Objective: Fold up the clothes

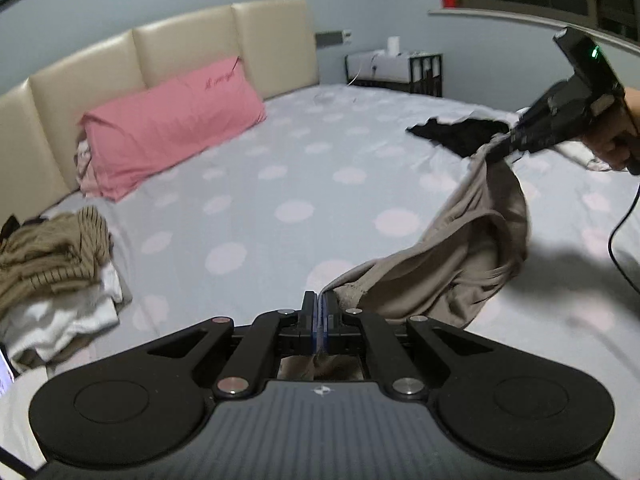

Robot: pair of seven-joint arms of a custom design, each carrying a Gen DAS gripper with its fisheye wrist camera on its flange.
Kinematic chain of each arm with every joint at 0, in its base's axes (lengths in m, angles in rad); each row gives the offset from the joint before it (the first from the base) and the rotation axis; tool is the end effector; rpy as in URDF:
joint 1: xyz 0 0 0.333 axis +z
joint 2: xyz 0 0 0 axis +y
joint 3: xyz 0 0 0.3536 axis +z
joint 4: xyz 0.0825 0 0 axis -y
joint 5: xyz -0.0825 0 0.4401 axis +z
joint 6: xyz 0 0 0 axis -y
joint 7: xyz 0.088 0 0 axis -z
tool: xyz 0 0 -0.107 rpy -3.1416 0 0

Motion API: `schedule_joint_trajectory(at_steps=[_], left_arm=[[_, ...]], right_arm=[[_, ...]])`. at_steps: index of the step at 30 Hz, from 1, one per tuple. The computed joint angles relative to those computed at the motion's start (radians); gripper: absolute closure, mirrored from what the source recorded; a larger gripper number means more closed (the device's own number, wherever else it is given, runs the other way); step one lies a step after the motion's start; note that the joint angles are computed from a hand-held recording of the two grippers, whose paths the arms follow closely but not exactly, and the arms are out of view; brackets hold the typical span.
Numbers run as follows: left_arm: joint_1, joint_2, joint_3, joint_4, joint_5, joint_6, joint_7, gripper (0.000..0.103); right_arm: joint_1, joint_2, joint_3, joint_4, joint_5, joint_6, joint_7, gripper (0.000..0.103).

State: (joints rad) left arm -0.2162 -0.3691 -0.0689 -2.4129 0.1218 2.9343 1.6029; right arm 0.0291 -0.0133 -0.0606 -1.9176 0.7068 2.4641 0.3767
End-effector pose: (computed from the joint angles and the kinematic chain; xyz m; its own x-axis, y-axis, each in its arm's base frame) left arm 0.4933 -0.1562 0.5655 -0.3451 -0.9253 -0.1573 -0.5529 0.3359 -0.7626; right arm 0.6516 -0.0217 0.5773 0.6290 -0.7705 0.1034 -0.5031 -0.5048 -0.7015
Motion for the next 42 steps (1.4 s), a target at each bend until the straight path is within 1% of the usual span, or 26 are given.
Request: schedule_joint_trajectory(at_steps=[2,3,4,5,6,8,9,11,12,14,15,16,17,19,22,25,28,30,31,33,35,37,39,41,42], left_arm=[[0.031,0.016,-0.021,0.009,0.019,-0.015,-0.034,0.102],[0.035,0.024,-0.021,0.014,0.02,-0.02,-0.041,0.102],[0.034,0.032,-0.018,0.019,0.016,-0.022,-0.044,0.102],[0.034,0.039,-0.014,0.023,0.012,-0.021,-0.045,0.102],[0.032,0.045,-0.01,0.026,0.008,-0.022,-0.042,0.102],[0.033,0.052,-0.006,0.029,0.006,-0.023,-0.033,0.102],[0.032,0.054,-0.004,0.03,0.004,-0.023,-0.025,0.102],[0.028,0.056,0.001,0.033,-0.001,-0.026,-0.008,0.102],[0.027,0.058,0.003,0.035,-0.004,-0.027,0.001,0.102],[0.024,0.062,0.004,0.041,-0.011,-0.033,0.017,0.102],[0.022,0.063,0.006,0.042,-0.016,-0.035,0.026,0.102],[0.02,0.065,0.007,0.045,-0.021,-0.038,0.034,0.102],[0.02,0.066,0.007,0.047,-0.024,-0.04,0.04,0.102],[0.023,0.066,0.004,0.046,-0.029,-0.043,0.044,0.102],[0.027,0.067,0.001,0.044,-0.035,-0.049,0.048,0.102],[0.032,0.068,-0.002,0.043,-0.036,-0.057,0.05,0.102],[0.033,0.066,-0.003,0.039,-0.034,-0.059,0.061,0.102],[0.019,0.058,0.011,0.026,-0.042,-0.037,0.099,0.101],[0.011,0.053,0.018,0.017,-0.043,-0.021,0.124,0.1],[-0.004,0.038,0.031,-0.004,-0.036,-0.001,0.179,0.082],[-0.009,0.026,0.035,-0.024,-0.026,0.008,0.216,0.075],[-0.004,0.018,0.029,-0.039,0.002,0.003,0.25,0.072],[0.015,0.015,0.007,-0.05,0.055,-0.005,0.281,0.065],[0.037,0.023,-0.016,-0.05,0.103,-0.012,0.295,0.065],[0.034,0.032,-0.012,-0.045,0.104,-0.017,0.304,0.065]], right_arm=[[0.009,0.05,0.011,0.021,-0.105,0.009,0.075,0.095],[0.013,0.076,0.014,0.035,-0.167,0.009,0.117,0.09],[0.019,0.079,0.018,0.02,-0.212,0.053,0.131,0.082],[0.025,0.08,0.022,0.004,-0.259,0.1,0.148,0.078],[0.023,0.068,0.028,-0.02,-0.239,0.145,0.101,0.078],[0.01,0.046,0.033,-0.039,-0.123,0.14,-0.056,0.078],[0.004,0.035,0.032,-0.044,-0.047,0.114,-0.162,0.078],[-0.007,0.016,0.02,-0.048,0.071,0.021,-0.412,0.079],[-0.008,0.004,0.014,-0.059,0.105,-0.011,-0.548,0.079],[-0.002,-0.018,0.007,-0.097,0.113,-0.019,-0.807,0.079],[0.003,-0.019,0.007,-0.108,0.086,-0.005,-0.876,0.08],[0.008,-0.019,0.007,-0.119,0.056,0.012,-0.94,0.085],[0.012,-0.02,0.008,-0.131,0.027,0.031,-1.002,0.087],[0.016,-0.005,0.008,-0.12,-0.02,0.023,-0.995,0.087],[0.018,0.015,0.012,-0.096,-0.11,-0.007,-0.922,0.087],[0.016,0.031,0.014,-0.067,-0.176,-0.058,-0.847,0.1],[0.009,0.031,0.013,-0.045,-0.136,-0.086,-0.81,0.101],[0.005,0.028,0.012,-0.029,-0.092,-0.099,-0.774,0.101],[0.001,0.031,0.009,-0.014,-0.079,-0.114,-0.753,0.101],[-0.007,0.036,0.004,0.015,-0.056,-0.144,-0.711,0.101],[-0.014,0.046,0.002,0.046,-0.043,-0.17,-0.672,0.101],[-0.018,0.054,0.005,0.061,-0.043,-0.182,-0.654,0.101],[-0.02,0.052,0.007,0.058,-0.043,-0.183,-0.655,0.101],[-0.021,0.051,0.008,0.054,-0.044,-0.184,-0.655,0.101],[-0.022,0.05,0.009,0.052,-0.044,-0.184,-0.655,0.101]])
